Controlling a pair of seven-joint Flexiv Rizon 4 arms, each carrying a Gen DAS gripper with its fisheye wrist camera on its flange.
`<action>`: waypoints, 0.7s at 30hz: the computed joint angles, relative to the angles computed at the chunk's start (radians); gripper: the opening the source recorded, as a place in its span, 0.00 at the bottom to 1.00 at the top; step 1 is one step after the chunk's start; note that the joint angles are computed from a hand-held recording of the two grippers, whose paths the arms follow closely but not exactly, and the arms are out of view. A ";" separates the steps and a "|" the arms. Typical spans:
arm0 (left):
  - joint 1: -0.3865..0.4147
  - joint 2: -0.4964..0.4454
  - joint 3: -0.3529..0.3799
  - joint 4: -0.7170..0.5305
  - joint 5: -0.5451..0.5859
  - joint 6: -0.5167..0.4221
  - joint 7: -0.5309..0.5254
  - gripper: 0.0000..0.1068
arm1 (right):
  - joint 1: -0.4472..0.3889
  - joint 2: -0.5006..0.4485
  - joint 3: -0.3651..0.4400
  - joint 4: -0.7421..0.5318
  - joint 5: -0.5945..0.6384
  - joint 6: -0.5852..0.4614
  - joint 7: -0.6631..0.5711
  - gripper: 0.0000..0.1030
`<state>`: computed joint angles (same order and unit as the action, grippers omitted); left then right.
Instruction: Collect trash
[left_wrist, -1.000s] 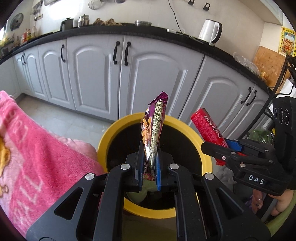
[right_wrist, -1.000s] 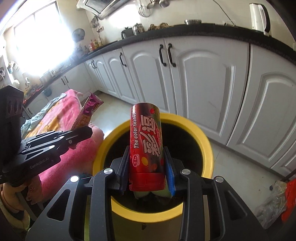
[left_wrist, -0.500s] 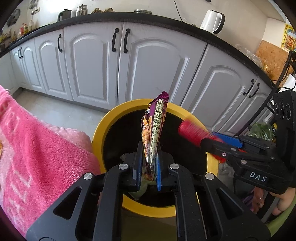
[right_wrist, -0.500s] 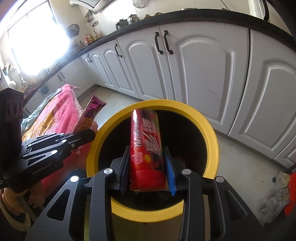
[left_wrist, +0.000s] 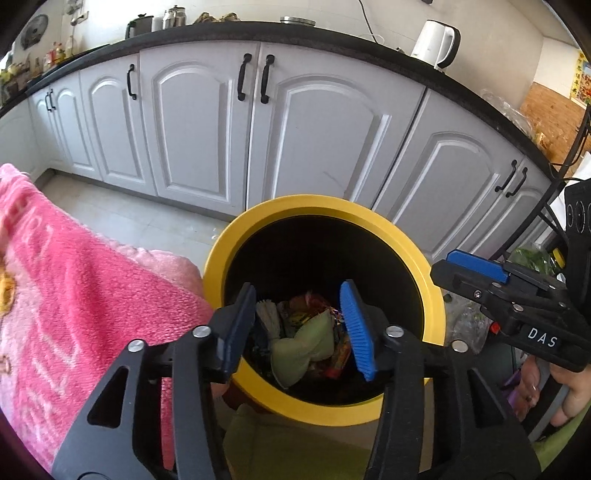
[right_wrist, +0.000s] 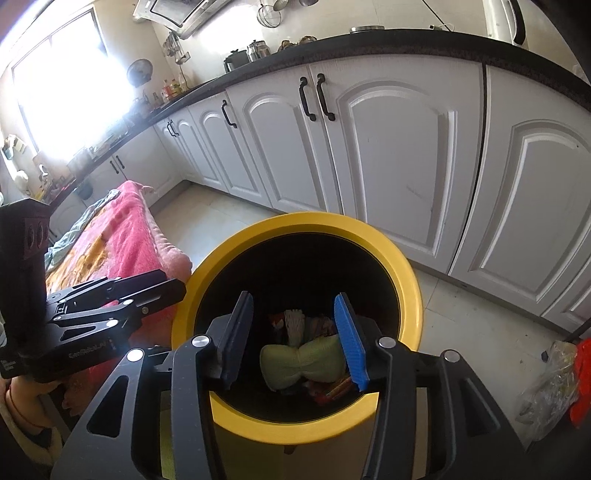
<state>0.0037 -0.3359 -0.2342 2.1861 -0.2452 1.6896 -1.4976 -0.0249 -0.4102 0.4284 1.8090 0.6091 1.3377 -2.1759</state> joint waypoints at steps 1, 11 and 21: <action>-0.002 0.006 0.004 0.002 0.000 -0.001 -0.002 0.46 | 0.003 0.002 -0.002 0.001 -0.001 0.003 0.002 0.44; -0.069 0.068 0.096 0.024 0.003 -0.010 -0.027 0.74 | 0.013 0.055 0.005 0.035 0.012 0.045 -0.013 0.63; -0.136 0.161 0.194 0.078 0.029 -0.013 -0.070 0.86 | 0.038 0.160 -0.002 0.107 0.044 0.075 -0.016 0.80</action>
<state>-0.1324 -0.1748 -0.0400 2.2638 -0.2160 1.6767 -1.5674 0.0130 -0.2504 0.4261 1.9165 0.6531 1.4126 -2.1923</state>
